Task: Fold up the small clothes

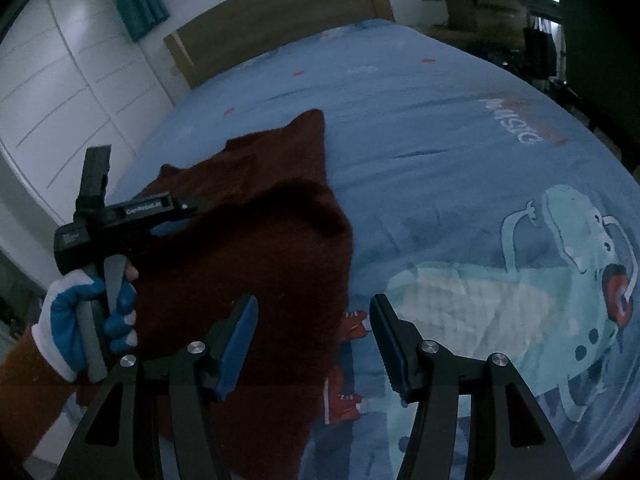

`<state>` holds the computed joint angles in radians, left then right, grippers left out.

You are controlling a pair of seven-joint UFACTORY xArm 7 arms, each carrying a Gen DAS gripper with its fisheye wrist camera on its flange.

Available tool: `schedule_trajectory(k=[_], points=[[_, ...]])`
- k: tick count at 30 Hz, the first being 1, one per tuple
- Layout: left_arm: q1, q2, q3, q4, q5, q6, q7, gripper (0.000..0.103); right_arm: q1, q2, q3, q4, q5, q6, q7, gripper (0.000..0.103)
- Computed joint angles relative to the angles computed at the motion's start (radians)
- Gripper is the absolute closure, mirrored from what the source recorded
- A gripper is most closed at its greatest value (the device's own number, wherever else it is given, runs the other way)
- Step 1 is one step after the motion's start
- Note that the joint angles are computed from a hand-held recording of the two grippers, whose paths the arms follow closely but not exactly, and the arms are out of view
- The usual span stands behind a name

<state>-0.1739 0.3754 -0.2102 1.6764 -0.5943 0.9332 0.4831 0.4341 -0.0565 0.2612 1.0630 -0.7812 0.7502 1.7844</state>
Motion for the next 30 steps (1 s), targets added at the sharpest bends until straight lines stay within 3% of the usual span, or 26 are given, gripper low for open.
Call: schedule_trajectory(k=[3,8,12,18,23,30], points=[[0.026,-0.019,-0.006,-0.003,-0.031,0.028,0.062,0.058,0.003,0.009,0.0,0.011,0.004,0.003,-0.013,0.043],[0.06,-0.054,0.032,-0.031,-0.037,-0.036,0.113,0.058,0.006,0.023,-0.006,0.036,-0.004,0.015,-0.028,0.043],[0.074,-0.033,0.062,-0.02,0.024,-0.116,0.115,0.058,0.014,0.049,-0.013,0.068,-0.008,0.019,-0.045,0.043],[0.126,0.054,0.112,0.061,0.159,-0.191,0.031,0.056,0.037,0.112,-0.035,0.13,-0.008,0.008,-0.078,0.043],[0.148,0.074,0.117,0.032,0.249,-0.236,-0.008,0.056,0.063,0.161,-0.061,0.176,0.006,0.011,-0.108,0.041],[0.195,0.016,0.082,-0.056,0.212,-0.237,0.036,0.046,0.088,0.183,-0.084,0.21,0.021,0.022,-0.141,0.04]])
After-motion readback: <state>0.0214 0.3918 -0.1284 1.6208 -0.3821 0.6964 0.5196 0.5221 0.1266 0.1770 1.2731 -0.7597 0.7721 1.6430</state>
